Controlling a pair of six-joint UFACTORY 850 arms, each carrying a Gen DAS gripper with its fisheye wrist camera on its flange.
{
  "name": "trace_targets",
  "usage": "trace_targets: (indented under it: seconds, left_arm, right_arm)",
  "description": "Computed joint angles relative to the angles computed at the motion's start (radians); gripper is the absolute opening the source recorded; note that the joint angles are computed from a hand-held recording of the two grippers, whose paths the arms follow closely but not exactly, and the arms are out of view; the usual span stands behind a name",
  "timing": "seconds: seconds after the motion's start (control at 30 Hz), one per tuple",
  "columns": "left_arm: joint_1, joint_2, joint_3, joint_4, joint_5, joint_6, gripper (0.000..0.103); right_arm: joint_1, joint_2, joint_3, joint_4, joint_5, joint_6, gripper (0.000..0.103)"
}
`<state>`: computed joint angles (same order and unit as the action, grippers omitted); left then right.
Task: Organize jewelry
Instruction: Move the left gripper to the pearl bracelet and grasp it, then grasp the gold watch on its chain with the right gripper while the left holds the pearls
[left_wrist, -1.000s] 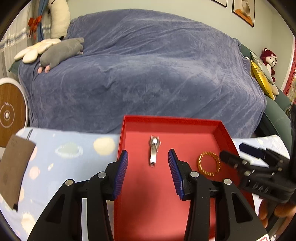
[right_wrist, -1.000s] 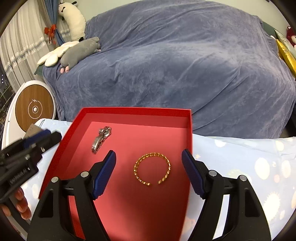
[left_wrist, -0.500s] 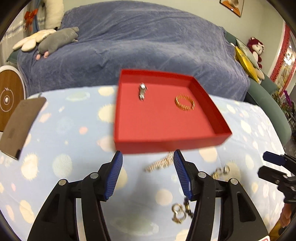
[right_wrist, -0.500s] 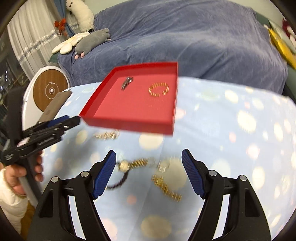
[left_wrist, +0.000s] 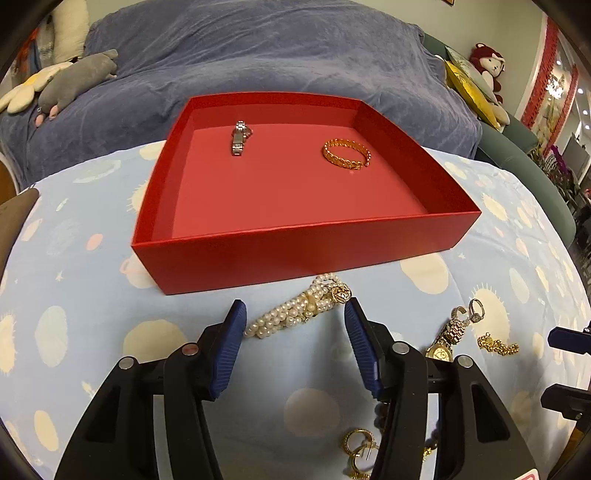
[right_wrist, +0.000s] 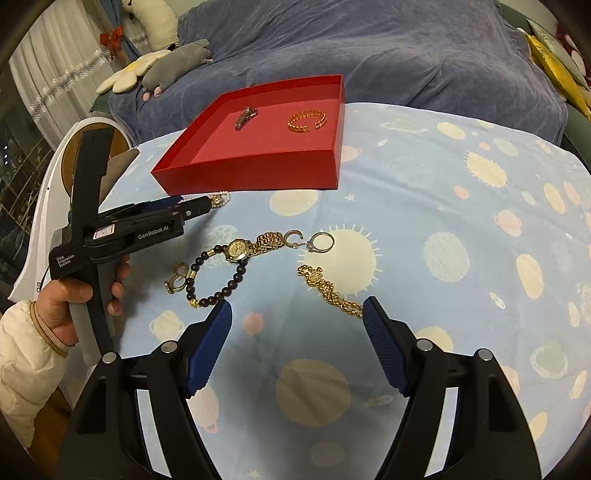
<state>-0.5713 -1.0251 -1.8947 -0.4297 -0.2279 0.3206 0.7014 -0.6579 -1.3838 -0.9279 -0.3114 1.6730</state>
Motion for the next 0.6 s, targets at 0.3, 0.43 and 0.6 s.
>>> trace_targets:
  seconds: [0.3,0.43,0.6]
  left_arm:
    - [-0.007,0.011,0.015,-0.089,0.012,0.121,0.012]
    - [-0.006,0.051,0.062,-0.118,0.013,0.123,0.011]
    - [-0.005,0.139,0.161,-0.274,0.04,0.25,0.011]
  right_arm:
    - [0.004,-0.02,-0.023,0.062,0.01,-0.079,0.07]
    - [0.002,-0.021,-0.026,0.052,0.015,-0.071,0.07]
    - [0.001,-0.024,-0.033,0.053,0.031,-0.062,0.063]
